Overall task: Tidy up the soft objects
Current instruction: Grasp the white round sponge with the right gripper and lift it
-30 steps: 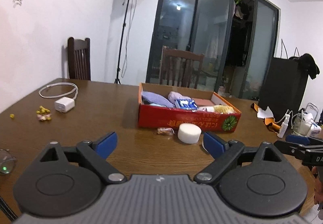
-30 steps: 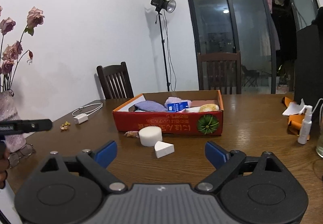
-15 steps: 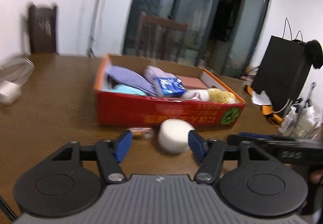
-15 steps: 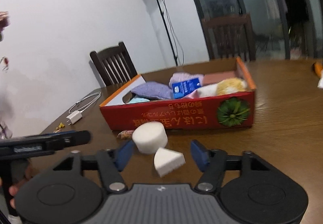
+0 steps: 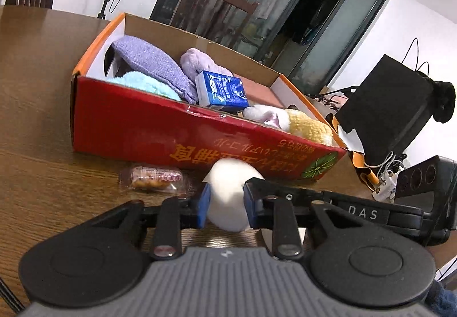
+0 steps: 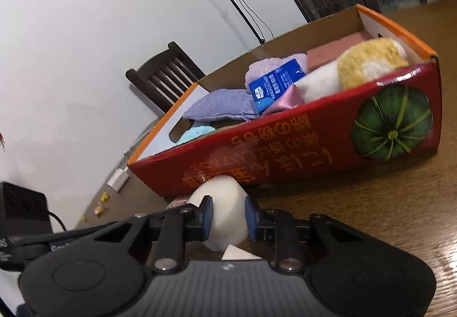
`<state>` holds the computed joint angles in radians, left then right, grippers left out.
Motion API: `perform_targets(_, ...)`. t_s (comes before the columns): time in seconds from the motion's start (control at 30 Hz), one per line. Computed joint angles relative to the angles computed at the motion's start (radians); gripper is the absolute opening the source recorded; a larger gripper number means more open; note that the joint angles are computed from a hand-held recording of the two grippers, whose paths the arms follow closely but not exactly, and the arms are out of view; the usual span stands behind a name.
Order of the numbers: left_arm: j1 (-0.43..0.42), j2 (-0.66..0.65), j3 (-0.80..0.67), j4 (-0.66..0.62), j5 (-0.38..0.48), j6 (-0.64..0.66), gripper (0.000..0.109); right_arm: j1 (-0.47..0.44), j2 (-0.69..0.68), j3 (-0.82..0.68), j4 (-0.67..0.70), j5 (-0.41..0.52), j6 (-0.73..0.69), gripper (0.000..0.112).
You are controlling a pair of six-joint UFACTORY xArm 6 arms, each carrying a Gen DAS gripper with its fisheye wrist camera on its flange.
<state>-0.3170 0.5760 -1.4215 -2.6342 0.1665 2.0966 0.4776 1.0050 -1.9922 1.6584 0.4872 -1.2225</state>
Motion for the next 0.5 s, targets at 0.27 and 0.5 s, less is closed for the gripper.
perform_targets(0.27, 0.004, 0.010, -0.012, -0.154, 0.008, 0.219, 0.026, -0.002, 0.006, -0.007, 0.016, 0.003, -0.025, 0.022)
perform_targets(0.5, 0.006, -0.001, -0.007, -0.287, 0.006, 0.395, 0.024, 0.005, -0.006, 0.006, 0.029, -0.016, -0.067, 0.022)
